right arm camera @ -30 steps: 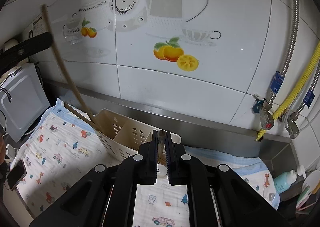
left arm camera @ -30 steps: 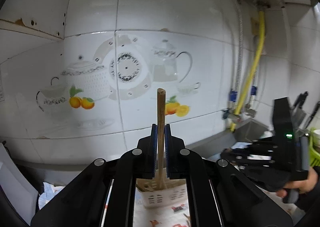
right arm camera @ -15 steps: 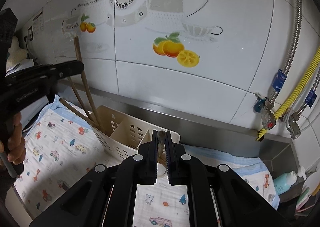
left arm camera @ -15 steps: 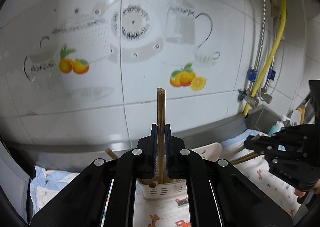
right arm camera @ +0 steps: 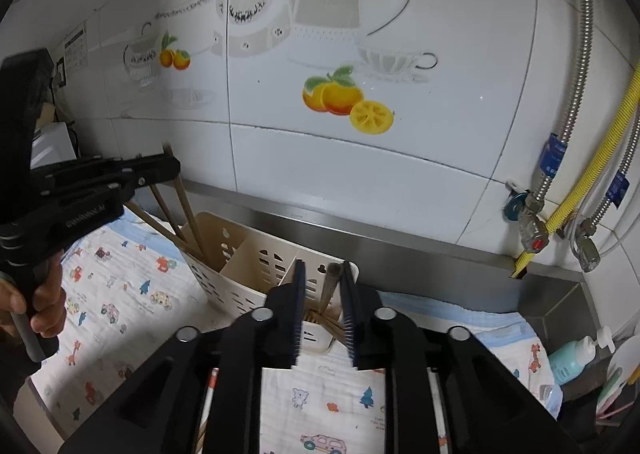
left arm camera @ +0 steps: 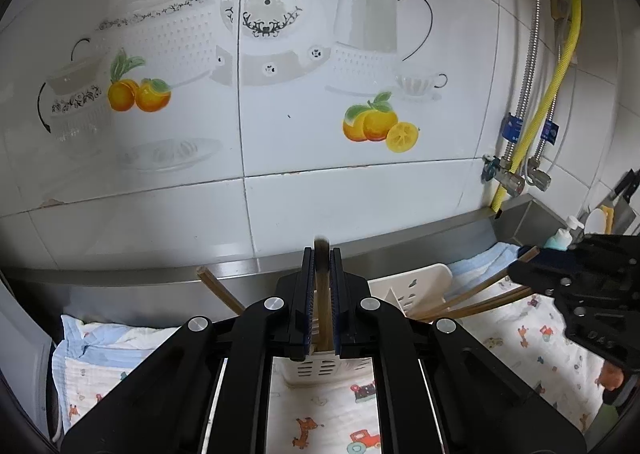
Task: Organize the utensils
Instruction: 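Open the right tool and left tool, dropping chopsticks into the caddy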
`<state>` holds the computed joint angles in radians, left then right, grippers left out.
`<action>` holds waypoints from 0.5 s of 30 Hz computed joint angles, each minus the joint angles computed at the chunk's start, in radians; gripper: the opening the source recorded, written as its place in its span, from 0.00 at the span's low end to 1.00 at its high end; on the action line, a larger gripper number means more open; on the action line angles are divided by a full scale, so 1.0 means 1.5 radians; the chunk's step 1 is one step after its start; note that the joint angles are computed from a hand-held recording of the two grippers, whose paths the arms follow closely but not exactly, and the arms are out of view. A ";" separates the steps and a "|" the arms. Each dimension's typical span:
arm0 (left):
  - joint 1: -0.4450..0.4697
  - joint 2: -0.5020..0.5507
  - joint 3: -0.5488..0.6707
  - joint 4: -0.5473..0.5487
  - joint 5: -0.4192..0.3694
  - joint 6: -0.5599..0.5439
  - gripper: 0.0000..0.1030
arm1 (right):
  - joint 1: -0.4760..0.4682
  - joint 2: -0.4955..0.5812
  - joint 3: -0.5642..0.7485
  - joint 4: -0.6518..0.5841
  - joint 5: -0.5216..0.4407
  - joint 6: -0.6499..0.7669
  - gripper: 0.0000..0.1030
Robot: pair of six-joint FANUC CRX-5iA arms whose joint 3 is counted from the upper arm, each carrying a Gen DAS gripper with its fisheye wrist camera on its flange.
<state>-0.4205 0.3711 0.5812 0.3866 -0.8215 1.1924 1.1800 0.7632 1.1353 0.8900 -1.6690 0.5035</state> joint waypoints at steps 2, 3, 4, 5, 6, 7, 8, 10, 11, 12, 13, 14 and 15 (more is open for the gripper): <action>0.000 0.001 0.003 -0.003 -0.004 0.004 0.08 | 0.006 -0.008 -0.013 0.011 0.002 -0.008 0.20; 0.001 0.000 0.002 0.000 -0.005 0.002 0.08 | 0.008 -0.014 -0.023 0.014 0.004 -0.013 0.23; 0.002 -0.002 0.000 0.001 -0.005 0.001 0.08 | 0.013 -0.018 -0.030 0.024 0.004 -0.018 0.26; 0.003 -0.004 -0.005 0.007 -0.003 -0.004 0.08 | 0.016 -0.020 -0.035 0.031 0.004 -0.021 0.28; 0.004 -0.009 -0.011 0.014 0.001 -0.011 0.08 | 0.021 -0.024 -0.042 0.040 0.003 -0.024 0.29; 0.005 -0.012 -0.014 0.014 0.001 -0.011 0.08 | 0.027 -0.029 -0.051 0.048 0.004 -0.029 0.29; 0.005 -0.015 -0.015 0.014 0.003 -0.011 0.08 | 0.033 -0.038 -0.066 0.056 0.008 -0.039 0.29; 0.008 -0.026 -0.028 0.027 0.010 -0.019 0.08 | 0.044 -0.051 -0.089 0.069 0.012 -0.054 0.30; 0.008 -0.030 -0.030 0.027 0.011 -0.019 0.09 | 0.052 -0.060 -0.103 0.077 0.014 -0.064 0.31; 0.008 -0.036 -0.037 0.030 0.015 -0.022 0.09 | 0.059 -0.067 -0.117 0.082 0.016 -0.073 0.31; 0.009 -0.045 -0.046 0.034 0.019 -0.027 0.09 | 0.066 -0.073 -0.129 0.089 0.018 -0.083 0.31; 0.010 -0.055 -0.056 0.034 0.023 -0.029 0.09 | 0.071 -0.075 -0.133 0.092 0.019 -0.089 0.31; 0.012 -0.066 -0.069 0.039 0.026 -0.034 0.09 | 0.078 -0.079 -0.144 0.095 0.020 -0.099 0.31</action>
<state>-0.4030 0.2722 0.4779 0.4447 -0.7820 1.1410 1.2968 0.6442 0.9199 1.0322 -1.6395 0.3550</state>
